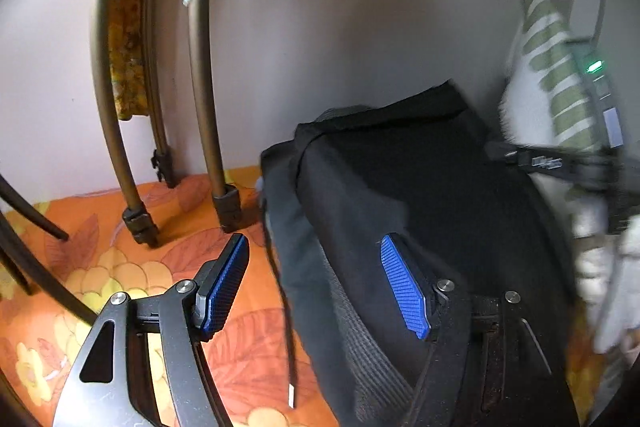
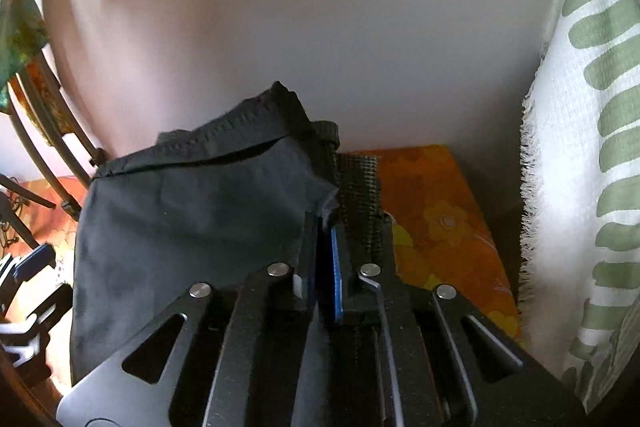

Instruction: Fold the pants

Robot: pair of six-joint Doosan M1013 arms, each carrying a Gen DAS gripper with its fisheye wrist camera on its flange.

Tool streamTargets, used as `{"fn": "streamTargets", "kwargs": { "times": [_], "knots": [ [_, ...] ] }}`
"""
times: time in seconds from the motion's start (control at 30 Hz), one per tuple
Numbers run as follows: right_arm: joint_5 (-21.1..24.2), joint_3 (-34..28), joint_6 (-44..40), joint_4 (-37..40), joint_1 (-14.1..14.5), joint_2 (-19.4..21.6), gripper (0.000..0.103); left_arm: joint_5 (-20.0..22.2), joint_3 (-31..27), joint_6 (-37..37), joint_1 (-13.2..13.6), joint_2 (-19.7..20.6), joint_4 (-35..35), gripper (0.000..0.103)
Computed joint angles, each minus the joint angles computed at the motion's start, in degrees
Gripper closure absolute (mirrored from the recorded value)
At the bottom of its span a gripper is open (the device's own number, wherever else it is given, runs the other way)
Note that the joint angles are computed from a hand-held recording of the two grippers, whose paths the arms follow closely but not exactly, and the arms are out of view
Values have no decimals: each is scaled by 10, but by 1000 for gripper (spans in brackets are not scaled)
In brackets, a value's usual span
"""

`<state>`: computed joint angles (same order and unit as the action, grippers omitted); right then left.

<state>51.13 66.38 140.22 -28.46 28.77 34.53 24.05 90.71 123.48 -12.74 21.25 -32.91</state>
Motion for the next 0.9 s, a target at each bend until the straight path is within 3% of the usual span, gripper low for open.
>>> {"fn": "streamTargets", "kwargs": {
  "times": [0.1,0.2,0.37,0.43,0.5,0.63,0.77,0.9],
  "knots": [
    [6,7,-3,-7,1,-10,80,-18,-8,-73,-9,9,90,35],
    [-9,35,23,-38,6,-35,79,-14,-14,-102,-8,12,112,35],
    [-80,101,57,-89,22,-89,77,-7,0,-12,8,-7,-12,35],
    [-123,126,33,-52,24,-106,77,5,12,37,14,-18,-70,35],
    [-132,138,12,-31,30,-111,77,15,28,86,15,-31,-107,35],
    [-104,140,-5,-23,42,-101,77,28,58,137,1,-54,-92,35],
    [-62,139,3,-23,40,-89,77,-8,77,50,-28,-60,66,34],
    [-40,159,39,-24,30,-101,77,-10,85,14,-23,-65,93,35]
  ]
}}
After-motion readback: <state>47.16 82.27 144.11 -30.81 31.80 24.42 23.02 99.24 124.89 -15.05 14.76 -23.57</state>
